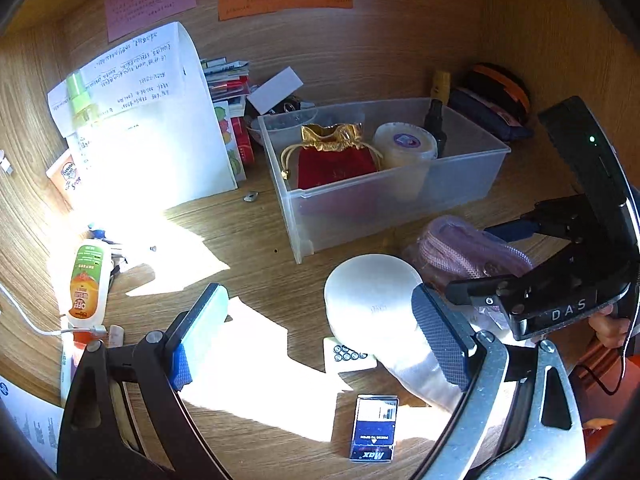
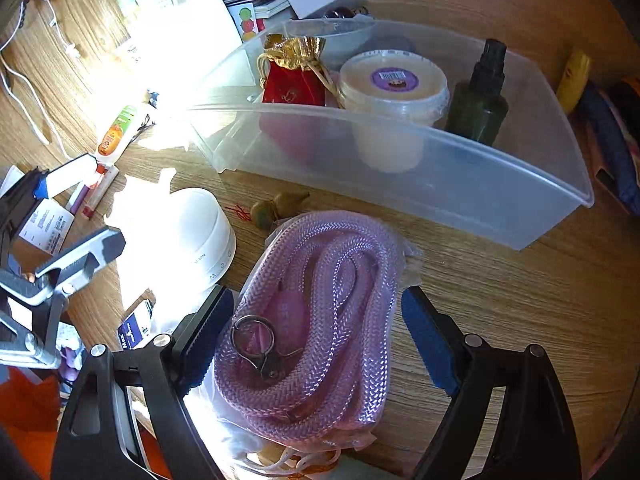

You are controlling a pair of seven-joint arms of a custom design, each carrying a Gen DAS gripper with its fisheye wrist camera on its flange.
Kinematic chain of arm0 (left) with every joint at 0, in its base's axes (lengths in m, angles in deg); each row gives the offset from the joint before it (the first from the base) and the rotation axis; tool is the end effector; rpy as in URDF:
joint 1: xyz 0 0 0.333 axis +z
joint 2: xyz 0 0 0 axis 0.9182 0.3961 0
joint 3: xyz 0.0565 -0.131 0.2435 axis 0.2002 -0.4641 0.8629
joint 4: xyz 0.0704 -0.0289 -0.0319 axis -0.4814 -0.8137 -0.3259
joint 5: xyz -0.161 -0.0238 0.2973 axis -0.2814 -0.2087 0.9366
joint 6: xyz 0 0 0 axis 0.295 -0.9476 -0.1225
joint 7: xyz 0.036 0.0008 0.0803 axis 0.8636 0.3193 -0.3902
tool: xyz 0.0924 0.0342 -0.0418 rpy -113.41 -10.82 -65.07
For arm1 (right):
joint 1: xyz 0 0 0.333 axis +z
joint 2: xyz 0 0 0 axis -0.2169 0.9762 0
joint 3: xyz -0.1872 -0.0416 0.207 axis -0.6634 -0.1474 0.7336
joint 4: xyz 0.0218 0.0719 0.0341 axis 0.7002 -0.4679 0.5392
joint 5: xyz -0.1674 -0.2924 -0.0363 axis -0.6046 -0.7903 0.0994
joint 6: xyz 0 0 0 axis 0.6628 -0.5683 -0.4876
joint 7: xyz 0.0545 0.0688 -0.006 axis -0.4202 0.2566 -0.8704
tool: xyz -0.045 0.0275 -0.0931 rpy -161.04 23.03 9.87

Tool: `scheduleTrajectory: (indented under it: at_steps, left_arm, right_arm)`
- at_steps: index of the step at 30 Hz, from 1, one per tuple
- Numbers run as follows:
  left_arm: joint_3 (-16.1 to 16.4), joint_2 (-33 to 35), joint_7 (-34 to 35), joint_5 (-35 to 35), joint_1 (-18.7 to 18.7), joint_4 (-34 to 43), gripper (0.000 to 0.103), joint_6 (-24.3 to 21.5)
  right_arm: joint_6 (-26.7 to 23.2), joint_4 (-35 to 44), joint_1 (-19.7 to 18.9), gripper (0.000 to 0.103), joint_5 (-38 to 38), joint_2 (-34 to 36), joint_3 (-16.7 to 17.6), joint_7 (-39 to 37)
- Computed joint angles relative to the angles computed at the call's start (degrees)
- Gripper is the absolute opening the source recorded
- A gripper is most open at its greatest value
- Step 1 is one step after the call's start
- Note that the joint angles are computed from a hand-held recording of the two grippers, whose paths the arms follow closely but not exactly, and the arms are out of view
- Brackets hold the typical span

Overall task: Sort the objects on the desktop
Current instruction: 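Move right tool to the bagged pink rope while left tool approaches the white round container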

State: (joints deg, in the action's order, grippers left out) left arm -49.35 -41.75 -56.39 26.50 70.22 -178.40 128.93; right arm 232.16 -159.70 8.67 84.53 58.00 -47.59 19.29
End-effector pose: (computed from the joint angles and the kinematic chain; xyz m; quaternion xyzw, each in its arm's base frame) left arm 0.4010 -0.1186 0.3837 -0.6350 0.6751 -0.2511 0.2793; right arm 0.5420 0.2578 0.4207 -0.8639 0.4382 -0.0300 0.2467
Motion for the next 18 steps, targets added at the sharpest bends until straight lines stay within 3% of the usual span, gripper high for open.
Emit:
scheduleTrajectory:
  at_steps: [6,11,16,18]
  left_arm:
    - [1.0,3.9,4.8,-4.9,-1.2,0.5,0.094,2.0]
    - [1.3,6.5,10.9,-10.6,-2.2,1.2,0.094,3.2]
    - [1.9,9.5,16.8,-17.1,-3.2,2.5,0.094,3.8]
    - [2.0,10.5,12.7,-13.0,-2.8,3.8,0.094,4.4]
  right_arm:
    - [1.7,-0.9,0.8,0.083,-1.8,0.2,-0.2,0.4]
    - [4.6,-3.1,0.5,0.059,-1.2,-1.1,0.0,-1.2]
    - [4.5,-3.0,-1.3,0.053,3.3,-1.6,0.3,-3.5]
    - [5.0,-3.6,-1.8,0.052,4.4,-2.1,0.2,-4.1]
